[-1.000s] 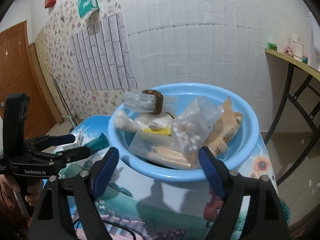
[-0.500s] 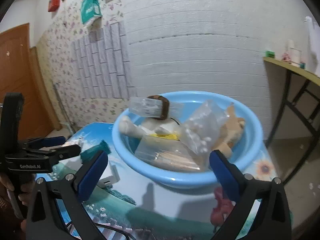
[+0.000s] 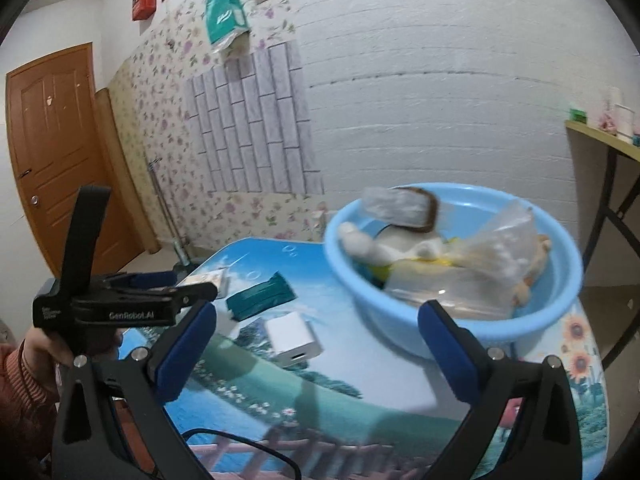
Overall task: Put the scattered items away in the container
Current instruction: 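Move both grippers back over the table toward the tissue pack and charger, then grasp the Face tissue pack with the left gripper while the right grasps the white charger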
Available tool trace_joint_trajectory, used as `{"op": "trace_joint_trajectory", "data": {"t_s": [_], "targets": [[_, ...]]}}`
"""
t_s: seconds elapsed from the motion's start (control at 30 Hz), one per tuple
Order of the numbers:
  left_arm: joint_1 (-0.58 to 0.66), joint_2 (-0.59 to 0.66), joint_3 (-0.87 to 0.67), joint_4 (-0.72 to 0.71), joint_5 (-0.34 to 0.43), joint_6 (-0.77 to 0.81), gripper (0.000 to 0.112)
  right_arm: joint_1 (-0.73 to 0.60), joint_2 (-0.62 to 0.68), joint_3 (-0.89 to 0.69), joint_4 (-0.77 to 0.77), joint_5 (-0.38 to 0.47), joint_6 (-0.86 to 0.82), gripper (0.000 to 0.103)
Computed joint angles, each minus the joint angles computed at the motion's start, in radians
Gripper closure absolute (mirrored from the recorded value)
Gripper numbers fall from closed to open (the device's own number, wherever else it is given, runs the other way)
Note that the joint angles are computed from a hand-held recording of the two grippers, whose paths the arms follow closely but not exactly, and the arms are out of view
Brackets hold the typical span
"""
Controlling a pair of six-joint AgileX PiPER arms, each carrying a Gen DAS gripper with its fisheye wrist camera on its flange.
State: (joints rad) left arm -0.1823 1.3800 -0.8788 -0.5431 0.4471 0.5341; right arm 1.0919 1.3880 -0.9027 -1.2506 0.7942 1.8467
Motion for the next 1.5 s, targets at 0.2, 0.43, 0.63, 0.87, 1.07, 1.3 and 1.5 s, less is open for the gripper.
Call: {"op": "trace_joint_trajectory", "data": {"t_s": [0.2,0.43,0.63,0.87,1.07,1.3,1.5], "targets": [[0.089,0.037,0.001,-0.076,0.018,0.086,0.024,-0.050,0.054,-0.030,0.097,-0.104,-0.098,0.014],[0.151,0.099,-0.023,-0.120,0.017,0.185,0.024,-0.115,0.117,-0.077,0.241,-0.190,-0.247,0.028],[0.167,0.192,-0.102,-0.064,0.025,0.196,0.024,-0.164,0.181,-0.145,0.372,-0.214,-0.390,0.034],[0.185,0.302,-0.199,-0.057,0.090,0.287,0.024,-0.219,0.246,-0.214,0.537,-0.215,-0.581,0.046],[0.191,0.375,-0.280,-0.084,0.163,0.386,0.024,-0.242,0.273,-0.247,0.623,-0.216,-0.684,0.052],[0.191,0.370,-0.270,-0.164,0.191,0.495,0.051,-0.245,0.281,-0.269,0.666,-0.197,-0.750,0.065],[0.183,0.296,-0.184,-0.219,0.201,0.538,0.052,-0.236,0.252,-0.244,0.681,-0.193,-0.757,0.065]]}}
